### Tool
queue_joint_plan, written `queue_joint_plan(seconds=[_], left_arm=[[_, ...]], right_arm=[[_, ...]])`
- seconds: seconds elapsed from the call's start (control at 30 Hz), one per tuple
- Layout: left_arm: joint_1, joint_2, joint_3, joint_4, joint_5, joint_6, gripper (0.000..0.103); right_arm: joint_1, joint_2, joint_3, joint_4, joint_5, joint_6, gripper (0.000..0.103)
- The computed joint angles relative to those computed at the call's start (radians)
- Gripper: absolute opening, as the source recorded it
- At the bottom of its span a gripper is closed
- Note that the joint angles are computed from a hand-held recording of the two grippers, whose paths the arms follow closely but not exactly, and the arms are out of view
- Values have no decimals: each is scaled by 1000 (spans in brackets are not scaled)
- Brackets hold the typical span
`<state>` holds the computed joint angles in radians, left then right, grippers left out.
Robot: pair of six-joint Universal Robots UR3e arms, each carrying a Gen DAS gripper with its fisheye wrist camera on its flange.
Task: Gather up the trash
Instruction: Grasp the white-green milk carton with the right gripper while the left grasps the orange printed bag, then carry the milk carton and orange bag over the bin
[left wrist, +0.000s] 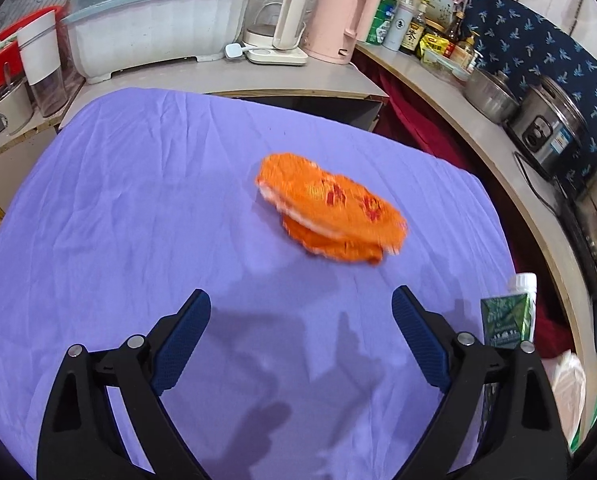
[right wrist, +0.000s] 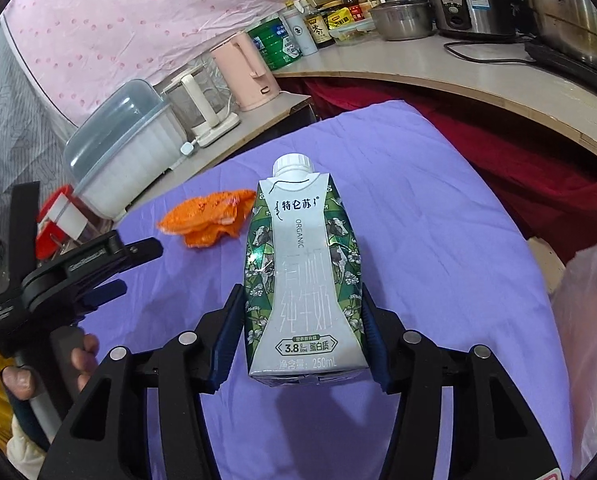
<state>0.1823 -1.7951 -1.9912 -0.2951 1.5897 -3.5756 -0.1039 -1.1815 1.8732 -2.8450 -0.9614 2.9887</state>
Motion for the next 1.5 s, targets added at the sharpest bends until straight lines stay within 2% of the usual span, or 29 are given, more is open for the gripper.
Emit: queue_joint_plan(seconds=[0.3,0.33,0.37,0.4,0.43,0.5,0.53,0.57,0.83,1.13,1.33,1.43,1.5], left_arm=[[63,-237,254,-48,-61,0,86],[67,-251,264,-48,-71,4,77],[70,-264,277,-56,-84,10,61],[73,-274,291,-71,-97,18,53],[78,-281,299,-83,-121,30,38],[76,-277,292,-76,-128,34,29],[65,-268,281,-62,-107,38,12],[56,-259,277,-64,-96,47,3],[-2,-89,149,-49,-72,66,2],[-170,146,47,-140,20,27,2],[-344,208,53,-199,105,-37,2],[-420,215,69,-222,135,-65,2],[-485,208,92,-238,162,-87,2]], right_arm=[[56,172,-212,-3,-10,79,52],[61,181,-222,-3,-12,84,52],[65,191,-232,-3,-12,88,52],[66,198,-241,0,-12,90,52],[68,201,-243,-1,-12,90,52],[72,204,-242,-6,-16,90,52],[72,202,-240,-7,-15,89,52],[72,197,-233,-10,-14,89,52],[32,57,-83,-36,18,75,52],[-130,-273,198,21,107,-9,52],[-312,-544,362,210,197,-155,52],[-421,-687,415,372,246,-262,52],[-512,-798,437,531,286,-360,52]])
